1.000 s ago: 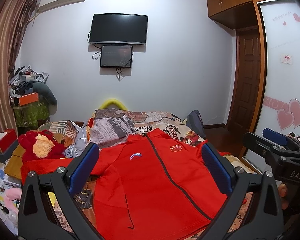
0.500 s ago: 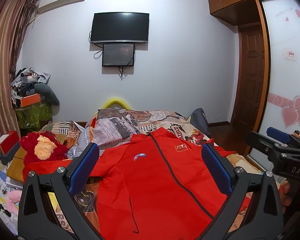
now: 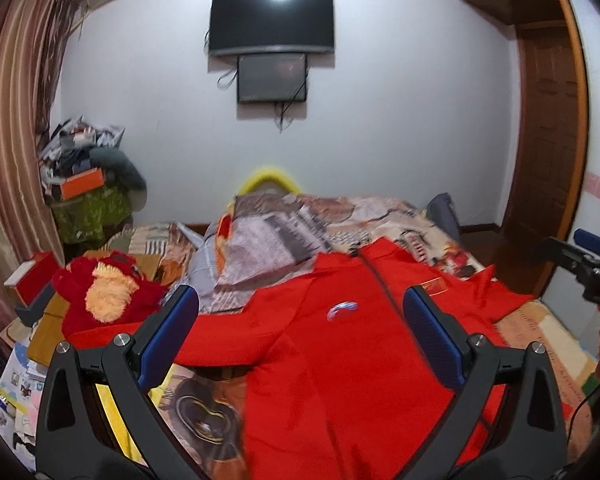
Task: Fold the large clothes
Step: 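Grasp the red jacket's sleeve with the left gripper and lift it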
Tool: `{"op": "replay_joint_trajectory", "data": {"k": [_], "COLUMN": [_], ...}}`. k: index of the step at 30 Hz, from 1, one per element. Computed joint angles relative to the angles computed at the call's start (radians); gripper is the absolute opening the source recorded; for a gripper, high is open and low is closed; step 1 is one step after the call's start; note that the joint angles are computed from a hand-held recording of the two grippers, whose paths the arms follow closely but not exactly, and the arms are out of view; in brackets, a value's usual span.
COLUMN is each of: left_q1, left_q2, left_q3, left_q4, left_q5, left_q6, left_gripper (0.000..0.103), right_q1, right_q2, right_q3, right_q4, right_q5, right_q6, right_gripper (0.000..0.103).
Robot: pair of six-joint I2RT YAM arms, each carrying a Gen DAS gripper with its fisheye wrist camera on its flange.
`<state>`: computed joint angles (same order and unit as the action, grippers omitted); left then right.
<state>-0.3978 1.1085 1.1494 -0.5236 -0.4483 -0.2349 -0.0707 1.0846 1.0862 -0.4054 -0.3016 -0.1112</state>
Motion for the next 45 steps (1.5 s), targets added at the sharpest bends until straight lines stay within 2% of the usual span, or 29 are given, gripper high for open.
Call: {"op": "replay_joint_trajectory", "data": {"k": [5,10,14,18,22,25,29,35,37,40,42,44,45], "left_q1": [0.257,0.445,0.612,0.748,0.87,0.947,1.05,1.145,1.153,1.146,1.109,1.068,1.041], "left_q2": [0.074,0.189,0.303,0.394,0.471,0.525,0.617,0.76,0.795,0.823,0.818,0.81,0.804], "left_q3": [-0.029,-0.045,-0.051,-0.06,-0.055,-0.037,-0.005,0.062,0.086,0.12,0.144,0.178,0.196], "left_q4": [0.046,0.065,0.058,0.043,0.046,0.046,0.093,0.162,0.165,0.161,0.145,0.109,0.092], "left_q5": [0.21,0.329,0.544,0.728,0.861,0.924,1.005,1.076,1.056,0.982,0.879,0.764,0.702], "left_q6": [0.022,0.04,0.056,0.059,0.034,0.013,-0.046,-0.142,-0.156,-0.153,-0.15,-0.099,-0.069], "left_gripper": [0.103,0.103,0.103,0.103,0.102,0.096,0.094,0.084,0.073,0.064,0.06,0.048,0.034], "right_q1": [0.061,0.085,0.083,0.09,0.095,0.102,0.117,0.137,0.143,0.147,0.149,0.152,0.153], "right_q2": [0.176,0.361,0.487,0.571,0.612,0.612,0.639,0.68,0.682,0.671,0.663,0.654,0.652], "right_q3": [0.08,0.163,0.226,0.272,0.3,0.29,0.305,0.346,0.351,0.345,0.339,0.333,0.334], "right_q4": [0.013,-0.038,-0.096,-0.12,-0.141,-0.131,-0.11,-0.117,-0.117,-0.118,-0.116,-0.118,-0.12], "right_q5": [0.057,0.083,0.105,0.138,0.151,0.162,0.175,0.202,0.213,0.221,0.223,0.227,0.229], "right_q6": [-0.055,-0.075,-0.08,-0.094,-0.098,-0.103,-0.112,-0.125,-0.127,-0.13,-0.134,-0.141,-0.145], "right_gripper": [0.103,0.103,0.103,0.103,0.103,0.103,0.103,0.103,0.103,0.103,0.103,0.103,0.103]}}
